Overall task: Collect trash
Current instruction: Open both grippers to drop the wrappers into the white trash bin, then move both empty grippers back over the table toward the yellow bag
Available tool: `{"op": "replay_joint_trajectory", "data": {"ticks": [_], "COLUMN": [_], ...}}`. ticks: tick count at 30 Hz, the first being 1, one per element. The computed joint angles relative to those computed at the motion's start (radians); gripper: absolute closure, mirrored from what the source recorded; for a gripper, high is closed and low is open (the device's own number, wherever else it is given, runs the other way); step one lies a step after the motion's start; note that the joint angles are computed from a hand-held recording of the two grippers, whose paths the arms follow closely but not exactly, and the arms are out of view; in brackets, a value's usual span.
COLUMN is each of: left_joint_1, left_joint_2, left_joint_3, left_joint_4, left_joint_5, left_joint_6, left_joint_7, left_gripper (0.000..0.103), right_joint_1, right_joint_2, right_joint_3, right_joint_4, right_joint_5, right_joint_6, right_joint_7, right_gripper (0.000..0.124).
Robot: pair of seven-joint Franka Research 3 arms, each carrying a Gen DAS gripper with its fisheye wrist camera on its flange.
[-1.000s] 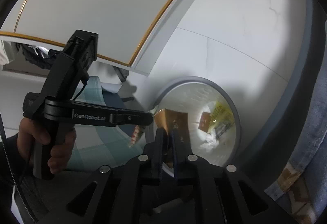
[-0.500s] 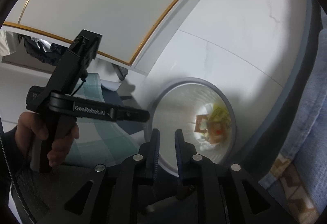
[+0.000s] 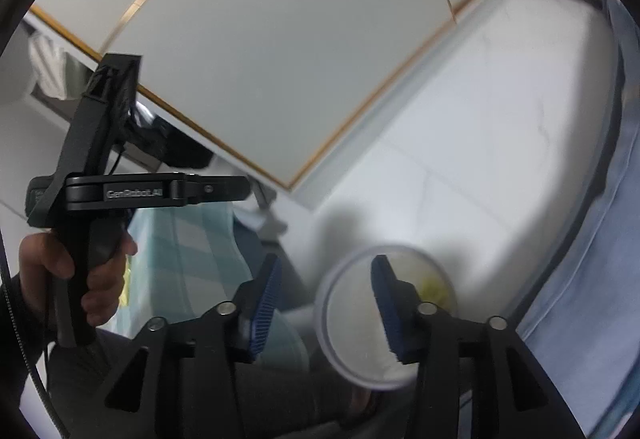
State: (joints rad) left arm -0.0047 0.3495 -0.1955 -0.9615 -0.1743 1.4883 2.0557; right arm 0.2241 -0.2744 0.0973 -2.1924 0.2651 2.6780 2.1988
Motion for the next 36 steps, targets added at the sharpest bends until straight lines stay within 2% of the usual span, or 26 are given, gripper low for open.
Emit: {"op": "replay_joint_trajectory", "data": {"ticks": [3,6,8,16,21,24,29,36], "left_joint_1": [0.023,0.052,0.068,0.127,0.168,0.184,0.201,0.241], "left_joint_2": [-0.069,-0.147,-0.202,-0.266,-0.34,-0.383,-0.435,-0.429], "left_joint_3": [0.01,0.024,0.041,0.107,0.151,0.181,0.225,0.269], "left_joint_4": [-0.066,-0.145,-0.213,-0.234,-0.311,-0.364,-0.442,-0.468], "left_joint_5": [-0.032,-0.083,-0.114,-0.191,-0.23,-0.244,-0.238,-0.218], "left_joint_6": [0.103,0.207,0.291,0.418,0.562,0.638,0.766,0.855], "left_joint_7": [-0.015,-0.007,0.002,-0.039,-0.064,-0.059,-0.059,-0.113], "left_gripper": [0.025,0.017,0.017,0.014,0.004,0.003,0.001,0.001], "right_joint_1": [-0.031,-0.061,-0.078,-0.107,-0.067,-0.041,0.049,0.178], "right_joint_2": [-0.016,-0.023,-0.024,-0.02,0.042,0.087,0.208,0.386], "right_joint_3": [0.029,0.058,0.075,0.141,0.143,0.146,0.13,0.091], "right_joint_4": [0.025,0.062,0.089,0.179,0.283,0.342,0.509,0.758], "right_joint_5": [-0.087,-0.175,-0.229,-0.425,-0.481,-0.528,-0.563,-0.602], "right_joint_6": [0.016,0.029,0.037,0.047,0.047,0.063,0.06,0.044], "right_joint_7": [0.04,0.09,0.122,0.226,0.211,0.217,0.173,0.145], "right_gripper": [0.07,0.059,0.057,0.046,0.041,0.039,0.034,0.028]}}
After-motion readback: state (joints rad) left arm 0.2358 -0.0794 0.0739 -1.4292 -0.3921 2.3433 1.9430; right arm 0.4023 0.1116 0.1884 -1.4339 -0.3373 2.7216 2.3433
